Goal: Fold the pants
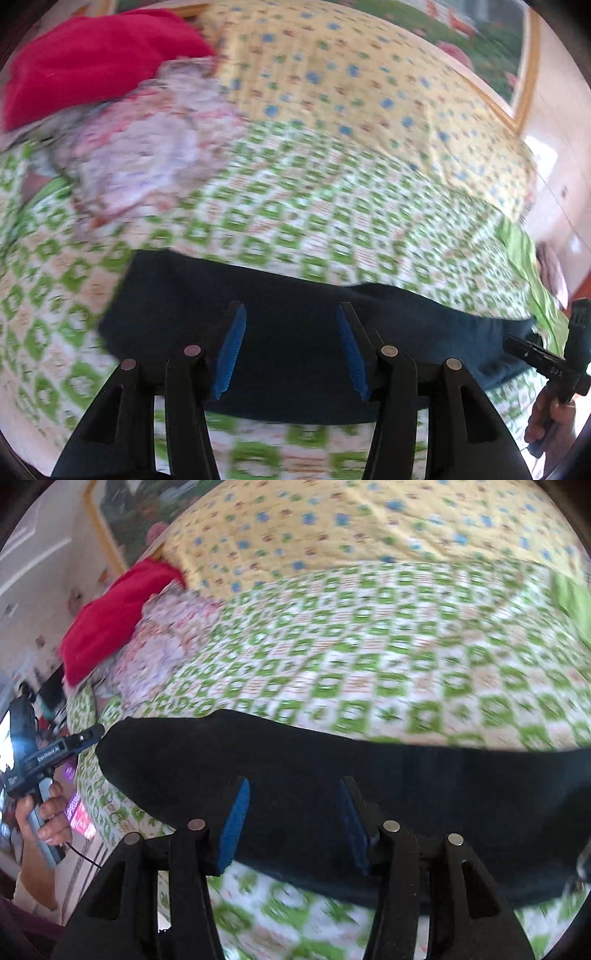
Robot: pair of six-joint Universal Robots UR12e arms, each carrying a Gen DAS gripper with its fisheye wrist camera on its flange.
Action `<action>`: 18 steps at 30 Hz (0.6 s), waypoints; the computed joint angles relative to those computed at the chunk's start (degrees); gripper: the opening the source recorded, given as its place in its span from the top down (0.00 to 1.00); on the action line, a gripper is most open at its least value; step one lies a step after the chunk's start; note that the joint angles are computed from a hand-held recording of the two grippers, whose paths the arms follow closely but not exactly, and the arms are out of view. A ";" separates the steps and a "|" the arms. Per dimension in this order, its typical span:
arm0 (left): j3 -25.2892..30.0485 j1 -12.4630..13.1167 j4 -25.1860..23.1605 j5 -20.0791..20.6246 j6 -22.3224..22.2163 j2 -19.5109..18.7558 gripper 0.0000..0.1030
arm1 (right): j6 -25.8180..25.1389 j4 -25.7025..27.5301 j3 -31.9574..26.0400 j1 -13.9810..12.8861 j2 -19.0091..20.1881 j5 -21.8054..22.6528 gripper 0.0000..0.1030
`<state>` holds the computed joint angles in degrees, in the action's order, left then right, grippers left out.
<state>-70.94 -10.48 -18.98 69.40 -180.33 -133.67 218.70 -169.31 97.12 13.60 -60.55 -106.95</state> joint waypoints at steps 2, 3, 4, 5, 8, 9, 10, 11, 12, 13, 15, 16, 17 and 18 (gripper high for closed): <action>0.77 -0.84 -1.42 -1.09 2.04 -0.31 0.48 | 1.81 -0.30 1.67 0.36 -1.11 -1.94 0.48; 1.23 -1.29 -2.19 -1.53 3.22 -0.50 0.47 | 2.77 -0.37 2.50 0.62 -1.64 -3.20 0.46; 1.58 -1.71 -2.96 -2.01 4.49 -0.62 0.47 | 3.66 -0.50 3.36 0.88 -2.19 -4.39 0.45; 1.83 -2.11 -3.49 -2.36 5.57 -0.69 0.47 | 4.26 -0.55 3.85 1.07 -2.50 -5.18 0.45; 2.70 -3.24 -4.99 -3.50 8.41 -1.00 0.46 | 6.99 -0.53 5.73 1.62 -3.70 -7.60 0.45; 2.96 -3.54 -5.46 -3.89 9.08 -1.09 0.45 | 8.27 -0.52 6.44 1.89 -4.13 -8.51 0.45; 3.34 -3.87 -6.12 -4.51 9.72 -1.23 0.45 | 8.96 -0.57 6.86 2.02 -4.38 -8.95 0.45; 3.76 -4.15 -6.95 -5.31 10.37 -1.38 0.45 | 9.81 -0.53 7.43 2.16 -4.74 -9.33 0.45; 4.01 -4.31 -7.37 -5.70 10.71 -1.50 0.45 | 10.35 -0.39 7.79 2.21 -4.99 -9.57 0.45; 4.38 -4.61 -7.85 -6.10 11.22 -1.65 0.45 | 11.20 -0.23 8.30 2.37 -5.30 -10.11 0.45; 5.18 -5.05 -8.96 -6.85 12.29 -1.95 0.44 | 12.81 -0.02 9.22 2.62 -5.88 -11.14 0.45; 5.70 -5.33 -9.74 -7.42 13.08 -2.13 0.44 | 14.06 0.32 9.80 2.80 -6.31 -11.96 0.45; 6.11 -5.49 -10.16 -7.60 13.42 -2.29 0.44 | 14.76 0.53 10.14 2.90 -6.59 -12.52 0.45; 6.50 -5.70 -10.62 -7.97 13.96 -2.42 0.44 | 15.81 0.80 10.59 3.09 -6.91 -13.31 0.45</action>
<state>-64.44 -16.18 -29.60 61.44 -166.37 -136.10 234.51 -168.52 107.71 16.69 -67.45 -120.26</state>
